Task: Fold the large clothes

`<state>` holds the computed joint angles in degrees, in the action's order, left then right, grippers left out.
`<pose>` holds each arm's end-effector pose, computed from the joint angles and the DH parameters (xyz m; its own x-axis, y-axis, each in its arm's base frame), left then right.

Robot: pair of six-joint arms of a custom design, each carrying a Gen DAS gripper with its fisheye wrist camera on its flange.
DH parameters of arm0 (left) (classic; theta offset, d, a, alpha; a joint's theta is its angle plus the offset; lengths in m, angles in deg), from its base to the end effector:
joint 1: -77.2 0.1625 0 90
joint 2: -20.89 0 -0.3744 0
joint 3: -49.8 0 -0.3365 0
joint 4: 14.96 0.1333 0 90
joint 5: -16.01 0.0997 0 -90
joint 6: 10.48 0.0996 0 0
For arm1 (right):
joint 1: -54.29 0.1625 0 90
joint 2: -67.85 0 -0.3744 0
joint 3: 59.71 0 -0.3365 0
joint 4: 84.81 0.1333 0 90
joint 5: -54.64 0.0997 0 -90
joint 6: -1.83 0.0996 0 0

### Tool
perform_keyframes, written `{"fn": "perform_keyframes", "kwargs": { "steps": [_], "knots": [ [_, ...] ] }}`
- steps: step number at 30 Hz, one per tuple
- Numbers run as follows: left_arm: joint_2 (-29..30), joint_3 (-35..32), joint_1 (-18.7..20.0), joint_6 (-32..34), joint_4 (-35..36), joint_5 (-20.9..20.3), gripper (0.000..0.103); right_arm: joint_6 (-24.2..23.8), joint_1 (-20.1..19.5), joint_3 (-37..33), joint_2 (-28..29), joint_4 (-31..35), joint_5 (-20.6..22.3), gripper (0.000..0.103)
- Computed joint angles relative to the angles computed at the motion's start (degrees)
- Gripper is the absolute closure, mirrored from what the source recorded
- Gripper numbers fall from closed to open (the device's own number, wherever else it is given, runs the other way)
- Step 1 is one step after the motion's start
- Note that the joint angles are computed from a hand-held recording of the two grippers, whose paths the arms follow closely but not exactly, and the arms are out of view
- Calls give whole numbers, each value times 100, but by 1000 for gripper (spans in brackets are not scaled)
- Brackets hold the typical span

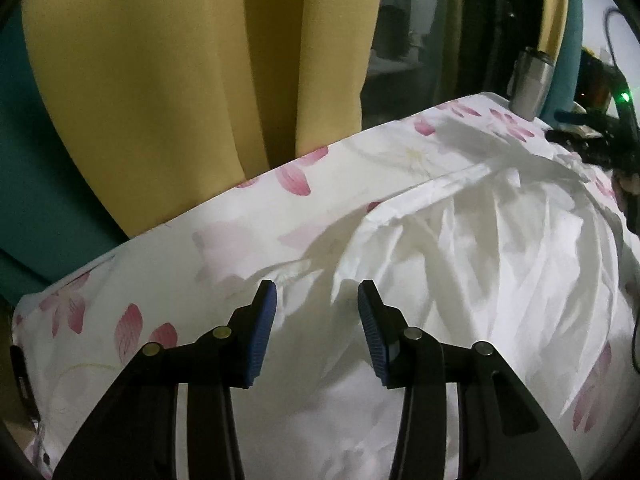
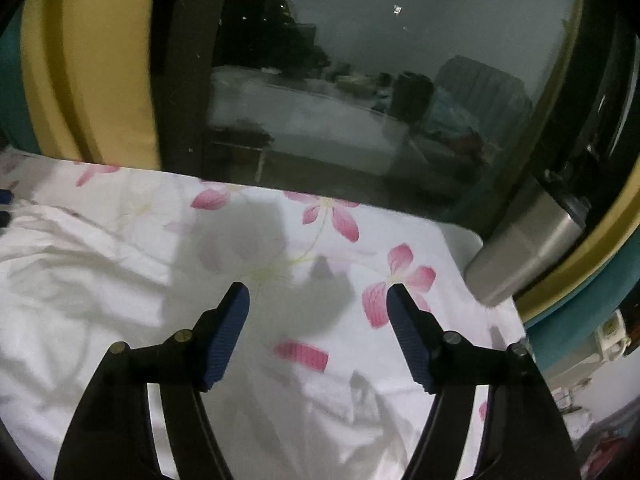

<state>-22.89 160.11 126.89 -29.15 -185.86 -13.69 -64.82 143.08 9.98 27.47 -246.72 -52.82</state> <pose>-0.1644 -0.5335 0.0898 -0.6907 -0.0886 -0.7177 0.4281 0.7498 -0.5045 0.0883 -0.7184 0.2379 -0.3906 -0.5872 0.7090 -0.8655 0.4966 -0.0655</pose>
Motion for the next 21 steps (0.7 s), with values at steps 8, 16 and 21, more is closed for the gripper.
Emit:
{"fn": "perform_keyframes", "kwargs": {
  "steps": [8, 16, 21],
  "knots": [
    [-593, 729, -421, -912, 476, 426, 58, 135, -398, 1289, -1033, -97, -3, 32],
    [-761, 1095, -612, -1369, 544, -2, 58, 393, -577, 1677, -1378, -1, 119, 32],
    [-624, 794, -317, -1723, 1356, -39, 58, 370, -597, 1649, -1225, -104, 65, 32]
  ]
}}
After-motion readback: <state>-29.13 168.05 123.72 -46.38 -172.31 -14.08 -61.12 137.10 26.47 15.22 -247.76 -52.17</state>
